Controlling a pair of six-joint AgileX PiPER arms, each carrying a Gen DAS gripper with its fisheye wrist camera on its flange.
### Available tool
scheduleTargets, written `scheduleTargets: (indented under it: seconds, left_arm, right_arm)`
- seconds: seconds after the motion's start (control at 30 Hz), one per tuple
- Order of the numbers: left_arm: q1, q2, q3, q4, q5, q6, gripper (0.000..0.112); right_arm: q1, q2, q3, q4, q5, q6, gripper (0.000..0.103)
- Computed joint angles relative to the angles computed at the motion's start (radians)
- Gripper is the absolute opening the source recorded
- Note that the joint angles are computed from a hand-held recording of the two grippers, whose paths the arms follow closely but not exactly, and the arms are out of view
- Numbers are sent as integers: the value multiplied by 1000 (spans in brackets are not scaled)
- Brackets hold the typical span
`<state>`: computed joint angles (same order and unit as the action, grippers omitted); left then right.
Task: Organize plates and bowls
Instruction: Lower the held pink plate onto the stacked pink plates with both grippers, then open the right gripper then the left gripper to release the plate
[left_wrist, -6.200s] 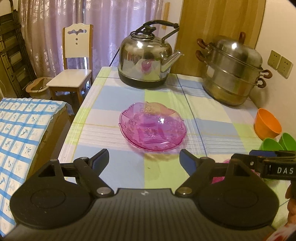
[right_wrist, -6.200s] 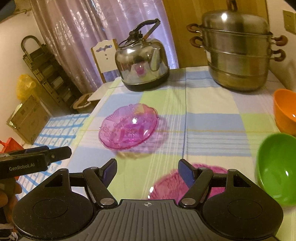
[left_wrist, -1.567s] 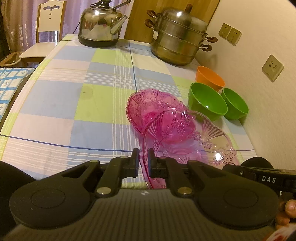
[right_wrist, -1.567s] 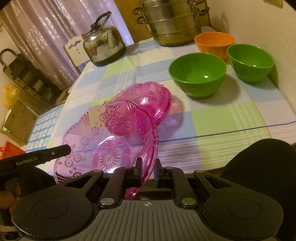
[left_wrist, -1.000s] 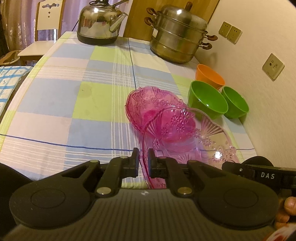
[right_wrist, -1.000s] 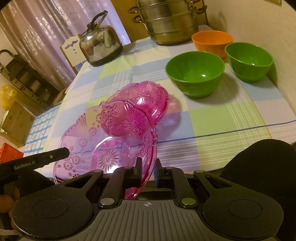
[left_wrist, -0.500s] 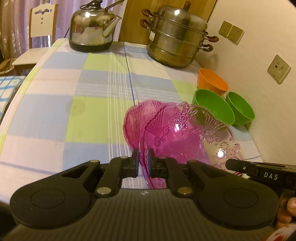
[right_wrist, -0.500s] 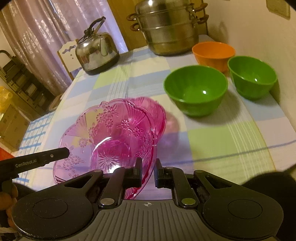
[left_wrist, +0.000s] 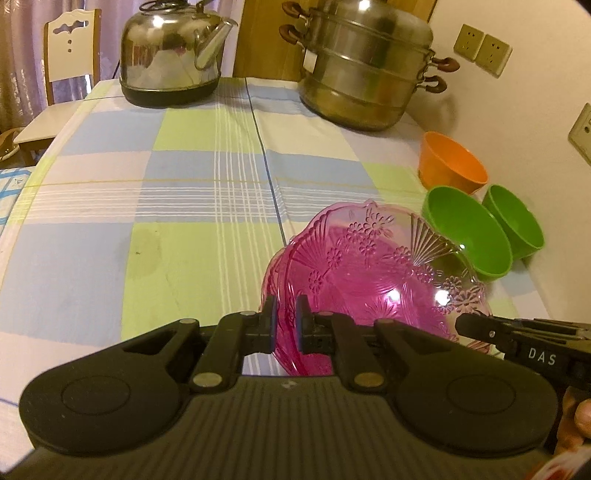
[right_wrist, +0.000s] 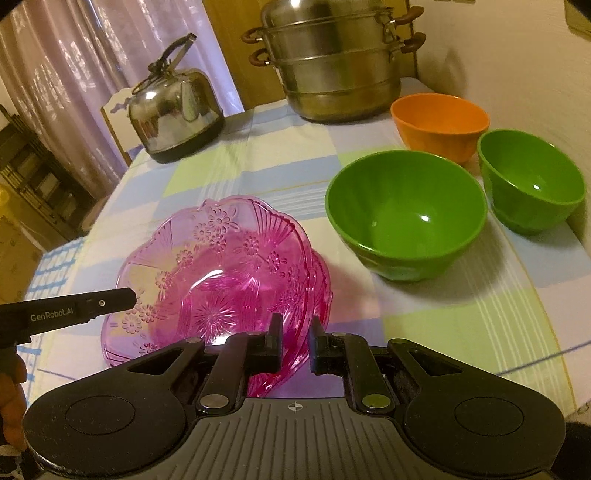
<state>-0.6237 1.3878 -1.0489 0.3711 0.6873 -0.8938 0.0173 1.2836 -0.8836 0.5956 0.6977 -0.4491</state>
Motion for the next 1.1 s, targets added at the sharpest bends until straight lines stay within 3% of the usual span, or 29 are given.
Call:
scheduleTargets:
  seconds: [0.33, 0.53, 0.83, 0.87, 0.9, 0.93, 1.0, 1.1]
  left_arm:
    - [75, 60, 22, -72, -89, 77, 9]
    - [67, 83, 21, -36, -109, 57, 9]
    - [55, 105, 19, 8, -111, 28, 10]
    - [49, 106, 18, 27, -103, 11, 10]
    - [42, 107, 16, 49, -95, -7, 11]
    - [40, 107, 16, 55, -92, -12, 11]
    - [45, 101, 21, 52, -98, -16, 11]
    - [49, 97, 24, 54, -100, -21, 11]
  right_arm:
    - [65, 89, -5, -44, -102, 13, 15]
    - [124, 85, 14, -151, -183, 82, 15]
    - [153, 87, 39, -197, -242, 98, 18]
    - [157, 85, 44, -204, -252, 101, 20]
    - [164, 83, 48, -222, -261, 116, 29]
    - [173, 81, 54, -252, -278, 142, 47]
    - [170, 72, 71, -230, -298, 128, 62]
    - [151, 68, 79, -159, -295, 73, 62]
